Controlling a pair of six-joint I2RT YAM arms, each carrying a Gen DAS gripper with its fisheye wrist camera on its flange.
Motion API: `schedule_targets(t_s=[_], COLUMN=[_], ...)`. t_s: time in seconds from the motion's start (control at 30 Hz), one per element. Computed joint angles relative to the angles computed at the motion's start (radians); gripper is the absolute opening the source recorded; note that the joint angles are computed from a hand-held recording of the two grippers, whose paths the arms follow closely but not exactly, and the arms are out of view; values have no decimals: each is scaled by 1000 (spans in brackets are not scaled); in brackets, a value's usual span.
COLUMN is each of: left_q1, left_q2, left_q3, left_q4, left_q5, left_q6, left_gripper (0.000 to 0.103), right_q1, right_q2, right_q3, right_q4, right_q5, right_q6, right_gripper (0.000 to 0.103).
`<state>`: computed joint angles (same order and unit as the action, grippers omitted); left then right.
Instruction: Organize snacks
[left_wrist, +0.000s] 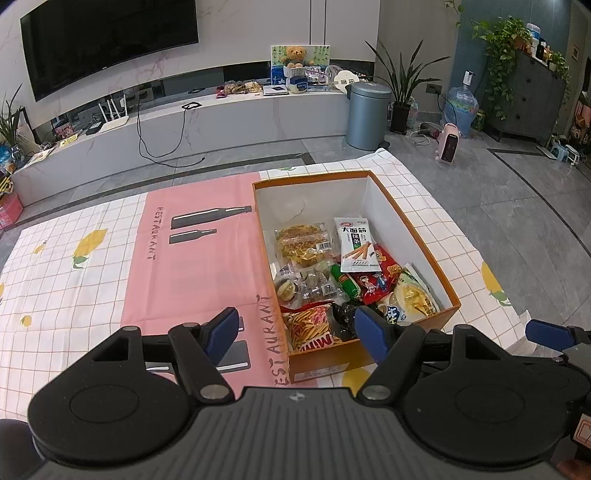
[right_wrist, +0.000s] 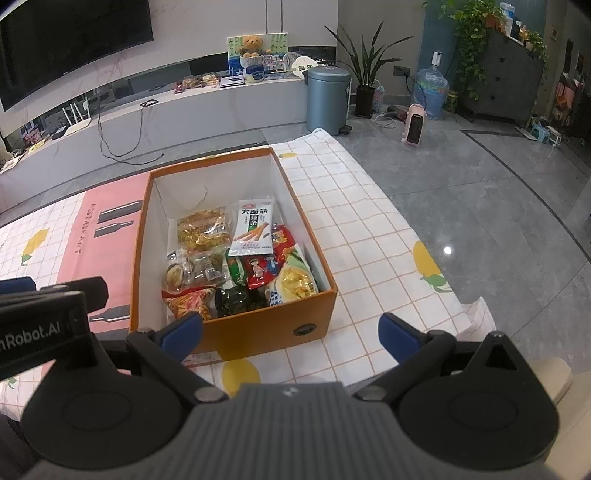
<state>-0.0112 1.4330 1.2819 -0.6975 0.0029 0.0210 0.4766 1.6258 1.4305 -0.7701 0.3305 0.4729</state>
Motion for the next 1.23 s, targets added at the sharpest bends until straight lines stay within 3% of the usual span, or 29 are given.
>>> schedule_targets(t_s=[1.23], left_q1=[15], left_q2=[-20], left_q3=[-12], left_q4=[3], left_q5=[10], left_q6=[19], left_gripper=[84], right_q1=[17], right_q2=[-10], right_q3=[-21], right_q4=[24], right_q5=[7], right_q6=[-13], right_gripper=[99])
